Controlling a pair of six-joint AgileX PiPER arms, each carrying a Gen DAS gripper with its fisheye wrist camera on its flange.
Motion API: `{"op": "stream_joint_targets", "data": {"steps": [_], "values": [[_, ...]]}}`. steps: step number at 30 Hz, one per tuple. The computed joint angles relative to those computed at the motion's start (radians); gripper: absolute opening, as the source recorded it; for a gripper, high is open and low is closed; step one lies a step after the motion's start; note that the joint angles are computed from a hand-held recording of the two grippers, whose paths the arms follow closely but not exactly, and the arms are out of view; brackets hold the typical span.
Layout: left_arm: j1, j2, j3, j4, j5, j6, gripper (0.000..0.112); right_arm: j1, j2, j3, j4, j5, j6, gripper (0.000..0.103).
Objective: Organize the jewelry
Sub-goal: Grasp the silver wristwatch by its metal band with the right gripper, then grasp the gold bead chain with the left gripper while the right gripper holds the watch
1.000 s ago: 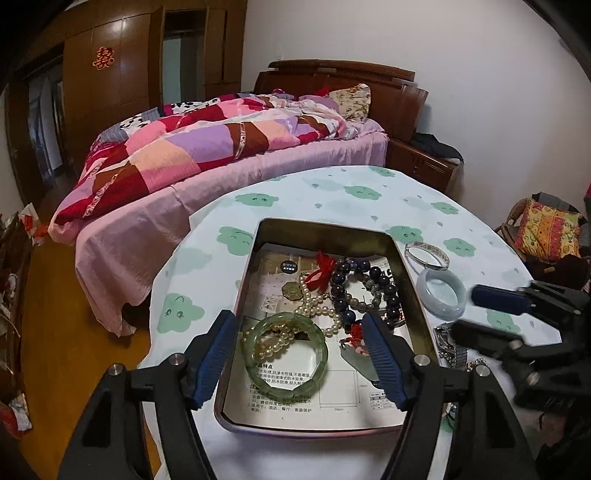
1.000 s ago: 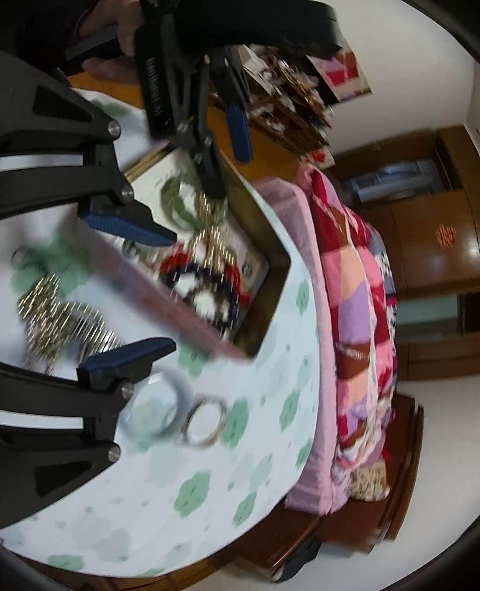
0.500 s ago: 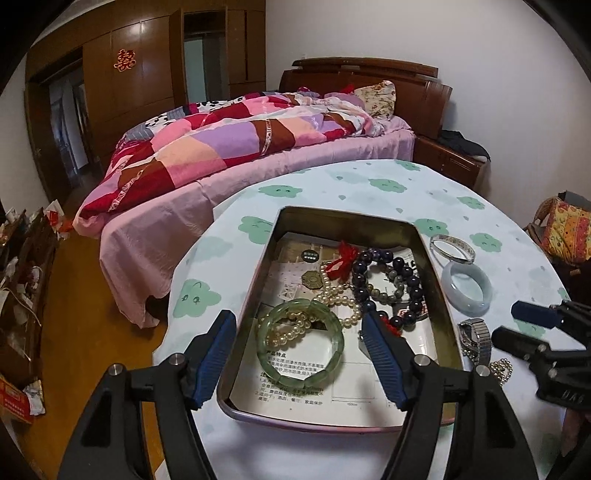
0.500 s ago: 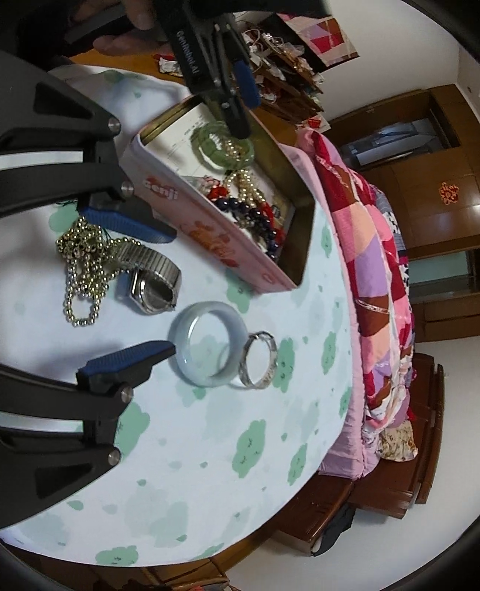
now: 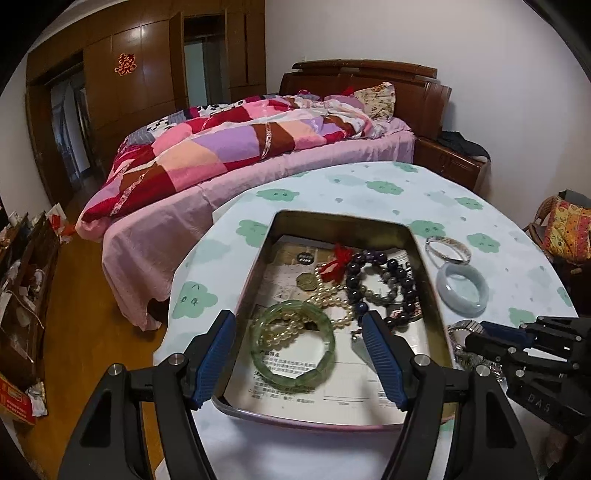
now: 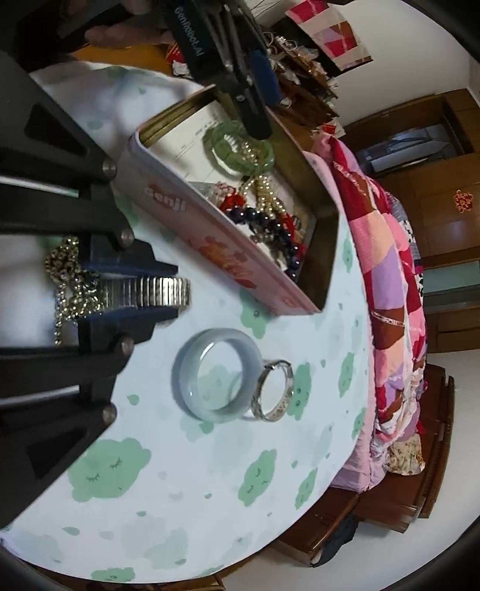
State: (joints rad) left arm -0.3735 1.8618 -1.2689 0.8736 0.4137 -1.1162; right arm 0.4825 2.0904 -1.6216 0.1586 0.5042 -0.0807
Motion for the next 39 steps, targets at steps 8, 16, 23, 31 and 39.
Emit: {"op": "stream_joint_targets", "data": {"steps": [8,16,23,31,39], "values": [[-0.042,-0.032,0.012,0.008,-0.024,0.005,0.071,-0.019,-0.115,0.108,-0.013,-0.087,0.015,0.017],[-0.096,-0.043,0.006,-0.036,-0.044,0.049,0.071,-0.093,-0.217,0.241,-0.015,-0.154,0.019,0.017],[-0.201,0.014,-0.051,-0.12,-0.014,0.159,0.071,-0.156,-0.287,0.378,0.052,-0.196,-0.064,0.017],[-0.257,0.089,-0.134,-0.272,0.028,0.344,0.065,-0.162,-0.302,0.46,-0.097,-0.242,0.063,0.017],[-0.249,0.177,-0.227,-0.5,0.083,0.579,0.041,-0.145,-0.304,0.484,-0.192,-0.269,0.14,0.017]]}}
